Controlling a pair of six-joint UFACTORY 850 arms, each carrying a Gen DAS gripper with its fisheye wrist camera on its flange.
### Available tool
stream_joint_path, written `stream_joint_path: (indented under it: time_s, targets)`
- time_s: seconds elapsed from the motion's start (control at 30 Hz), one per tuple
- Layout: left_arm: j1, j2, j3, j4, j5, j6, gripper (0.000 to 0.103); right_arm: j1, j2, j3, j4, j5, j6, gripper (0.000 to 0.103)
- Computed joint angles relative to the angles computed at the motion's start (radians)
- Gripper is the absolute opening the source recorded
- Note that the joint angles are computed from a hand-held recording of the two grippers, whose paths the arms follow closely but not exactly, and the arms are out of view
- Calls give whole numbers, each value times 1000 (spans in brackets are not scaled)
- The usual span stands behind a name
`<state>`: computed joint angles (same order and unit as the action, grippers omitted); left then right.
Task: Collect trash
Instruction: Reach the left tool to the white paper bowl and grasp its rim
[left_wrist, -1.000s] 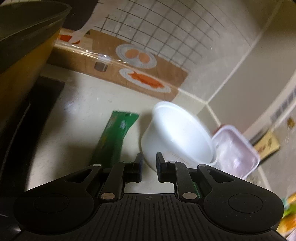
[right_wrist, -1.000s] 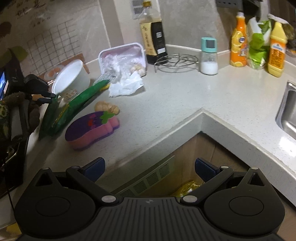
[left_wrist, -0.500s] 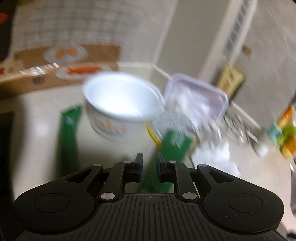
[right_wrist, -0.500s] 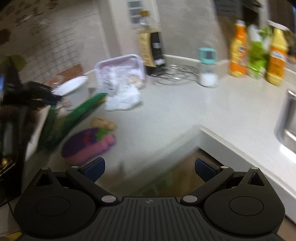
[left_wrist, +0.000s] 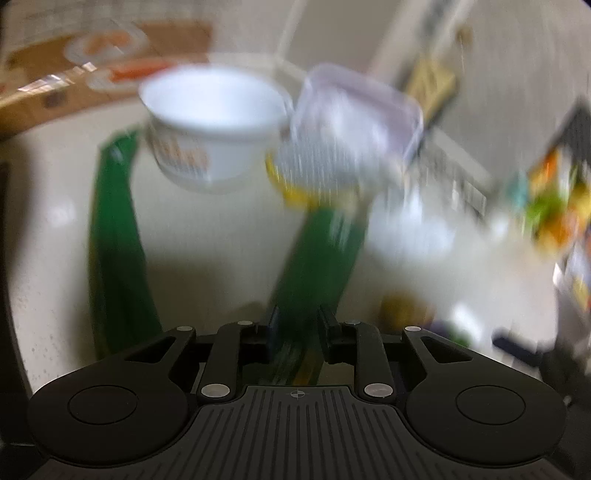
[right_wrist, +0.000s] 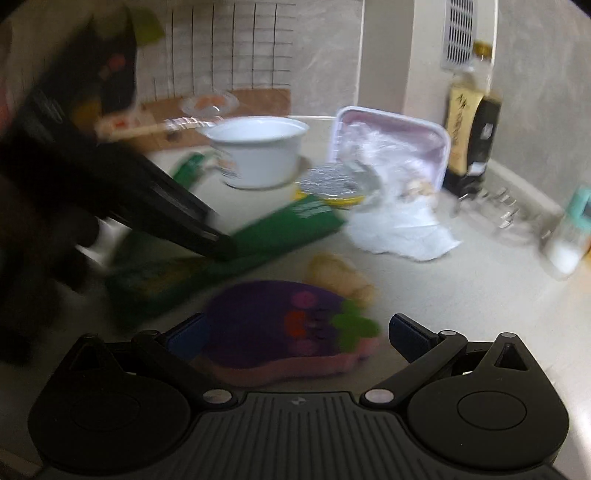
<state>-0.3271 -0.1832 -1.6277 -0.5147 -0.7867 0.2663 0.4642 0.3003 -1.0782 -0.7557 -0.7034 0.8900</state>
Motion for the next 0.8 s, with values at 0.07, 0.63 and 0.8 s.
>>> stream_joint_path:
  time_s: [0.07, 0.63, 0.8]
  targets:
    - [10, 5, -5, -48, 97, -151, 26, -17, -1, -5, -54, -68, 68, 103]
    - [-32, -360, -502, 503, -25, -1195, 28, -33, 125, 12, 48, -185, 130, 103]
    - [-16, -342, -436, 358, 10, -1027, 15, -33, 149, 28, 63, -200, 140, 103]
